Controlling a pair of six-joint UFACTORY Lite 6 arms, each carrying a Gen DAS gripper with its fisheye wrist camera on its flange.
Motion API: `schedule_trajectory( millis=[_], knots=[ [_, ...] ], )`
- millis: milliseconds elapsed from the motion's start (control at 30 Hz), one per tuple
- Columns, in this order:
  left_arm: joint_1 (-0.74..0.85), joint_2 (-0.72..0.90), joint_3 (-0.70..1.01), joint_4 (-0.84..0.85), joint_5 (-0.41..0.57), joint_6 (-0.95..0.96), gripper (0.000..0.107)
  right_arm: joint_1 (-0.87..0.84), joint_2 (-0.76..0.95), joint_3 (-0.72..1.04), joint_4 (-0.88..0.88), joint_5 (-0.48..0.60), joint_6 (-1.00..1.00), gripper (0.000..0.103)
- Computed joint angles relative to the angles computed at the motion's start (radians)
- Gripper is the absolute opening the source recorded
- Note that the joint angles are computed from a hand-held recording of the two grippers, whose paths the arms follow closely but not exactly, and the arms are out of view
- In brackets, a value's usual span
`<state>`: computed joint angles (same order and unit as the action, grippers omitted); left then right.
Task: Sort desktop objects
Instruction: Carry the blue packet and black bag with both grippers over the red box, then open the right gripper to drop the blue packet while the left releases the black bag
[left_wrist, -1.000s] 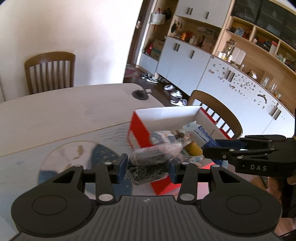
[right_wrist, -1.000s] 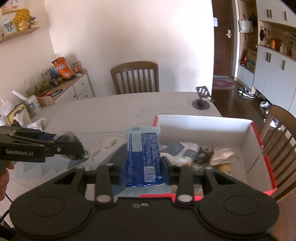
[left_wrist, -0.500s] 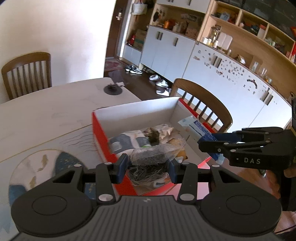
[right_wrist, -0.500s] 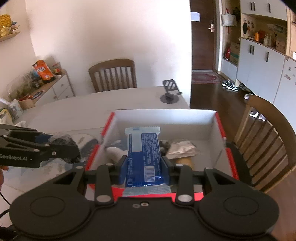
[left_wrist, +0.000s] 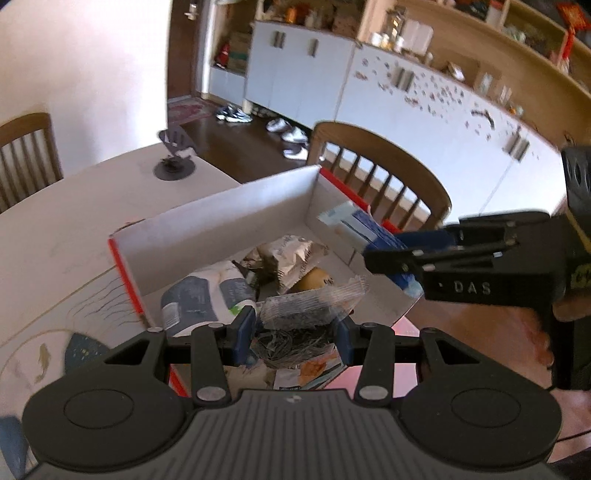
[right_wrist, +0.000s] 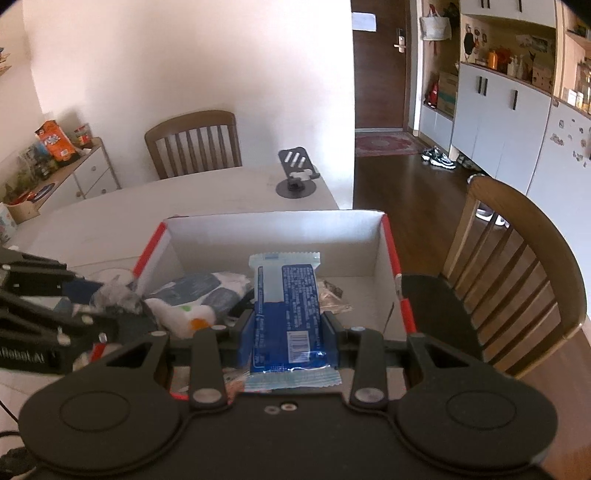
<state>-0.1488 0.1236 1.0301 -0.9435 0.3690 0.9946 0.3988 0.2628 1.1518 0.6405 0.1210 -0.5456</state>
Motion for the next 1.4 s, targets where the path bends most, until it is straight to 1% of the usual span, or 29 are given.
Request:
schedule_trajectory(
  millis=[33, 67, 167, 267, 400, 467, 600, 633, 767, 900, 1133, 1200, 1233, 1300, 1333, 1400],
  knots=[
    [-0.003, 0.022, 0.02, 0.001, 0.006, 0.005, 0.044, -0.008, 0.014, 0.01, 0.063, 0.003, -0.065, 0.036],
    [-0.005, 0.047, 0.043, 0.014, 0.013, -0.002, 0.044, -0.011, 0.028, 0.02, 0.084, 0.001, -0.091, 0.036],
    [-0.019, 0.11, 0.107, 0.064, 0.02, -0.037, 0.044, -0.021, 0.067, 0.054, 0.046, 0.006, -0.073, 0.036],
    [-0.03, 0.193, 0.193, 0.132, 0.049, -0.08, 0.044, -0.032, 0.11, 0.095, -0.01, 0.015, -0.032, 0.036],
    [-0.053, 0.284, 0.288, 0.262, 0.076, -0.176, 0.044, -0.042, 0.164, 0.139, -0.052, 0.025, -0.001, 0.036],
    [-0.06, 0.339, 0.346, 0.313, 0.109, -0.207, 0.044, -0.051, 0.197, 0.168, 0.012, 0.038, -0.071, 0.036],
    [-0.073, 0.434, 0.441, 0.417, 0.154, -0.266, 0.044, -0.062, 0.261, 0.222, 0.023, 0.052, -0.096, 0.036],
    [-0.075, 0.454, 0.462, 0.436, 0.166, -0.279, 0.044, -0.061, 0.28, 0.238, 0.0, 0.056, -0.081, 0.036],
    [-0.071, 0.499, 0.511, 0.449, 0.203, -0.296, 0.044, -0.056, 0.339, 0.293, -0.104, 0.064, 0.015, 0.036],
    [-0.076, 0.524, 0.543, 0.47, 0.219, -0.318, 0.044, -0.048, 0.382, 0.333, -0.204, 0.065, 0.117, 0.036],
    [-0.082, 0.556, 0.557, 0.462, 0.226, -0.318, 0.044, -0.04, 0.415, 0.353, -0.284, 0.067, 0.192, 0.037],
    [-0.08, 0.557, 0.555, 0.446, 0.227, -0.305, 0.046, -0.039, 0.417, 0.352, -0.295, 0.066, 0.2, 0.039],
    [-0.077, 0.555, 0.552, 0.433, 0.227, -0.293, 0.049, -0.038, 0.417, 0.349, -0.305, 0.064, 0.209, 0.04],
    [-0.075, 0.544, 0.537, 0.413, 0.217, -0.278, 0.058, -0.038, 0.417, 0.35, -0.338, 0.07, 0.24, 0.039],
    [-0.073, 0.535, 0.526, 0.396, 0.21, -0.261, 0.066, -0.038, 0.414, 0.347, -0.332, 0.07, 0.233, 0.039],
    [-0.074, 0.51, 0.495, 0.375, 0.186, -0.246, 0.069, -0.038, 0.406, 0.338, -0.33, 0.067, 0.229, 0.04]
  ],
)
